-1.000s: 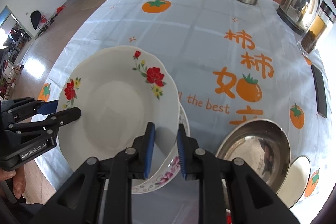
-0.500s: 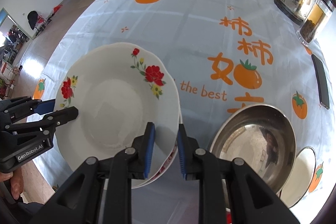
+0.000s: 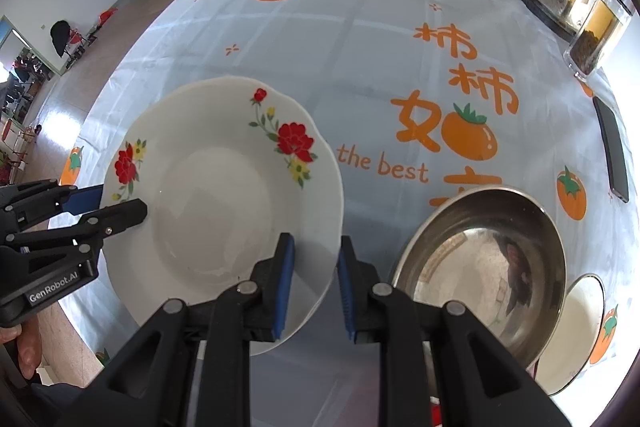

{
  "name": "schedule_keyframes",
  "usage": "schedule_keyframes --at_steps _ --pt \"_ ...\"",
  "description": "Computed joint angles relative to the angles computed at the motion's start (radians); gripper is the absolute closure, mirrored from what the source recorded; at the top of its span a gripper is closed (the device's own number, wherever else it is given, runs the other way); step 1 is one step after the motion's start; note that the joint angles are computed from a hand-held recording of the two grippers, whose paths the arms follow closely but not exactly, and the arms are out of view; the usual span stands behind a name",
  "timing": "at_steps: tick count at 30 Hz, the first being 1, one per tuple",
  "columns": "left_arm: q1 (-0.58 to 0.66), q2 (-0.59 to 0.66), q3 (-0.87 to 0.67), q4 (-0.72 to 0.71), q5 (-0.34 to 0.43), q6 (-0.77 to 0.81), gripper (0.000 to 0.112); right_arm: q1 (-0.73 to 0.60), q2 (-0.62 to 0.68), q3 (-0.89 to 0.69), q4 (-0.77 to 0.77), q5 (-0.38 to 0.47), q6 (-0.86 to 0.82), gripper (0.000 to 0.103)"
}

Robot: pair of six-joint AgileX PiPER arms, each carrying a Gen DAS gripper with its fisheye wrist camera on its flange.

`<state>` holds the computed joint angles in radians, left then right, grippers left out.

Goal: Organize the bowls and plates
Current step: 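Lift the white red-flower plate with both grippers and carry it over the stacked plates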

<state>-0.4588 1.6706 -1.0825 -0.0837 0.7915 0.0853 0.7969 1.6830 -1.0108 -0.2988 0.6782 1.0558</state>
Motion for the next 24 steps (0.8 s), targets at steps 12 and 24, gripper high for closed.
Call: schedule_keyframes --at_steps 12,24 --pt "-0.001 0.008 0.000 -0.001 -0.004 0.000 0.079 0.002 0.000 0.009 -0.004 -0.009 0.007 0.082" --pt "-0.011 0.006 0.010 0.017 -0.017 -0.020 0.080 0.001 -0.004 0.030 0.003 -0.025 0.000 0.081"
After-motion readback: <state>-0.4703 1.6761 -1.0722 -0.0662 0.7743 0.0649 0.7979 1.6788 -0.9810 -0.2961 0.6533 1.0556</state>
